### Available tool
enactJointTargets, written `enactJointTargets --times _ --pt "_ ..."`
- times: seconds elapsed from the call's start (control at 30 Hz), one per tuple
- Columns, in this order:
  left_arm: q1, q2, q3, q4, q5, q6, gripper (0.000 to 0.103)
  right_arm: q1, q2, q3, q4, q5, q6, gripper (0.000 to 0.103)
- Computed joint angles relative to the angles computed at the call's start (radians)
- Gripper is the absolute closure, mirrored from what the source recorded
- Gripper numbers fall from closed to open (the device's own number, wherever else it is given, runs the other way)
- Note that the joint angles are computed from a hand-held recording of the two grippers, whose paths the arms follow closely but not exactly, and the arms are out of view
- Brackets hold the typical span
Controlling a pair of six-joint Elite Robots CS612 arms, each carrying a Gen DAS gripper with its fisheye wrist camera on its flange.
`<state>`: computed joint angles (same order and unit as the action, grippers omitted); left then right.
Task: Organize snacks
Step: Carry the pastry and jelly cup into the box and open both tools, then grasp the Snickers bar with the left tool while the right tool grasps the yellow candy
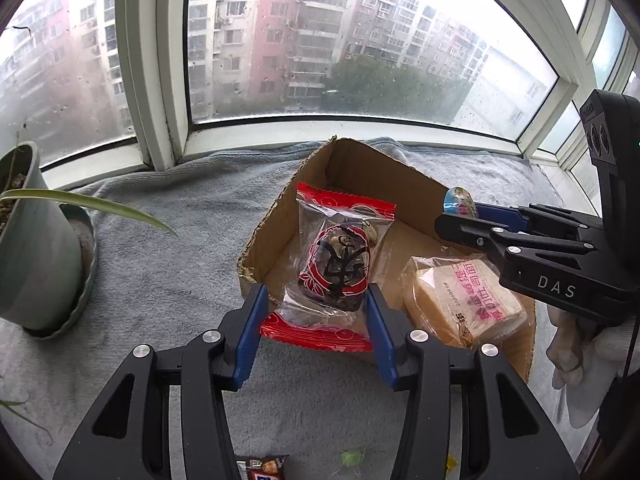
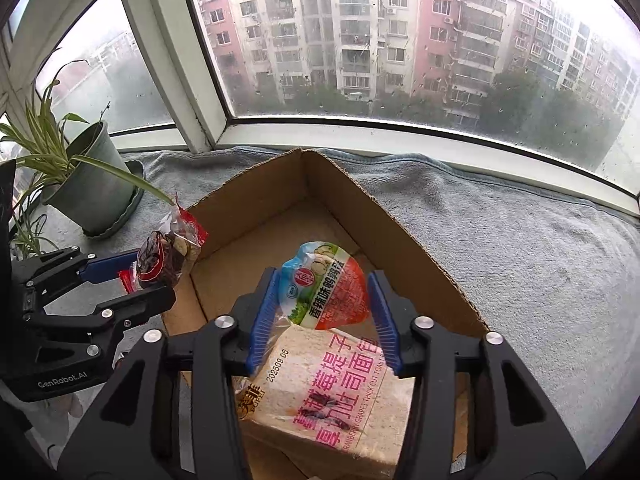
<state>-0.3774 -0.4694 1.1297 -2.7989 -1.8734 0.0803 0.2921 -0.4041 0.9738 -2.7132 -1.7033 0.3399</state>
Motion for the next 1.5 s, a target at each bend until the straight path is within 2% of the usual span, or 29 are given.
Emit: enactJointTargets --times 0.03,0.07,0.1,0.17,0.53,0.8,1.07,1.3,1.5 --pt "0.0 0.0 0.001 -0.002 0.0 0.0 0.055 0.001 -0.001 0.001 -0.003 -0.007 0.001 0.038" --pt "-0.001 0.002 -0.005 0.006 0.001 -0.001 0.051 0.002 -0.004 0.006 -0.01 -0.013 0.004 0.035" --pt "-0.002 0.002 -0.006 0.013 0.004 -0.003 0.043 0.002 -0.006 0.01 -0.015 -0.014 0.006 0.034" --pt "-0.002 -0.001 -0.002 0.004 0.011 -0.012 0.039 0.002 -0.012 0.016 -0.022 -0.014 0.007 0.034" --pt "0.007 -0.035 0.042 -0.041 0.006 -0.021 0.039 0.018 -0.059 0.074 -0.054 -0.031 -0.011 0.034" --pt "0.03 -0.099 0.134 -0.11 -0.009 -0.02 0.039 0.045 -0.128 0.184 -0.133 -0.019 -0.03 0.034" --pt "0.069 -0.173 0.266 -0.189 -0.011 -0.011 0.039 0.079 -0.193 0.301 -0.197 0.006 -0.057 0.034" --pt "0.092 -0.212 0.364 -0.193 -0.017 0.01 0.039 0.099 -0.216 0.374 -0.215 0.042 -0.017 0.034" --pt "0.096 -0.215 0.395 -0.167 -0.007 0.003 0.039 0.108 -0.205 0.399 -0.172 0.076 0.076 0.034"
